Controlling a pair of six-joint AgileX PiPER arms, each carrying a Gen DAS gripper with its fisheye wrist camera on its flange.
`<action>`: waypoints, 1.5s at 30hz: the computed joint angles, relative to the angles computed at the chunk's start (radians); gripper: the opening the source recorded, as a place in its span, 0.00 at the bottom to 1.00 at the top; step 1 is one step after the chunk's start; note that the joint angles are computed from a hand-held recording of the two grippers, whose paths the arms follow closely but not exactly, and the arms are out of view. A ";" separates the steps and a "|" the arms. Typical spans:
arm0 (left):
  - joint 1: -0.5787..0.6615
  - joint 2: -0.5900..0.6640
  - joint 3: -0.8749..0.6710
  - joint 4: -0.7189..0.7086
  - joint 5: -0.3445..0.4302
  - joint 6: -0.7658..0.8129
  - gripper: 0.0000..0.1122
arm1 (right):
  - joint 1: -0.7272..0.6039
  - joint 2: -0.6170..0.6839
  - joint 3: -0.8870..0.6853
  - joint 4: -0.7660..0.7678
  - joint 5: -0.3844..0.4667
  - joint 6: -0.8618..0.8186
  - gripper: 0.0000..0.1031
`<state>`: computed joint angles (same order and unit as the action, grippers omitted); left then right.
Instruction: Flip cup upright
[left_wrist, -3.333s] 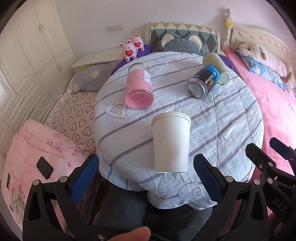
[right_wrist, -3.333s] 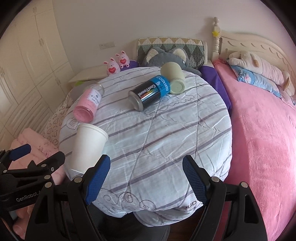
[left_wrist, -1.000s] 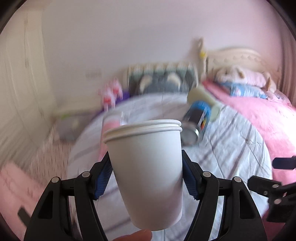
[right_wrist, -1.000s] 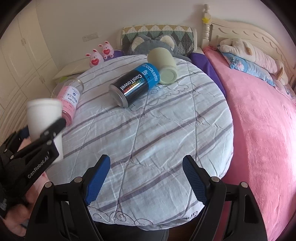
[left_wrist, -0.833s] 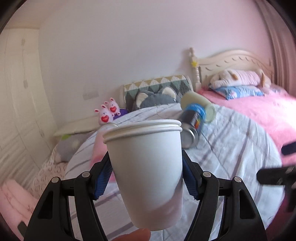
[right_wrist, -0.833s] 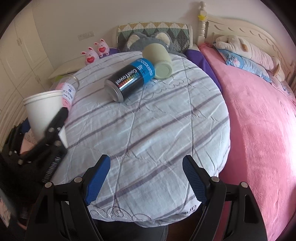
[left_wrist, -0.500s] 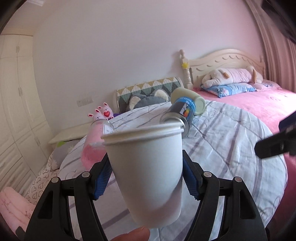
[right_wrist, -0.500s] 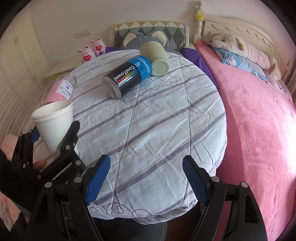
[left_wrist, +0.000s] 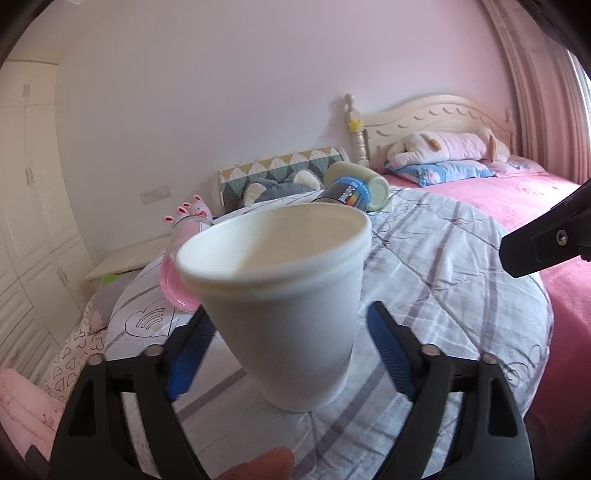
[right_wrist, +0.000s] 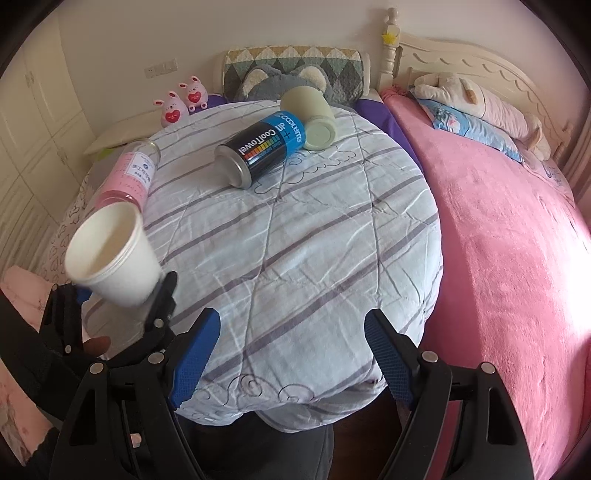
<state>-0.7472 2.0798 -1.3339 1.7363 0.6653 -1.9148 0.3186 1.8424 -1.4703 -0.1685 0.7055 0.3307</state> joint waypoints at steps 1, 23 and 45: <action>-0.002 -0.008 0.007 0.002 -0.002 0.000 0.84 | 0.006 -0.011 0.012 -0.012 -0.006 0.017 0.79; -0.035 -0.384 0.167 -0.681 0.090 0.518 0.89 | 0.185 -0.333 0.343 -0.462 -0.167 0.574 0.79; -0.231 -0.630 0.281 -0.735 0.435 0.426 0.89 | 0.437 -0.403 0.552 -0.956 -0.176 1.139 0.79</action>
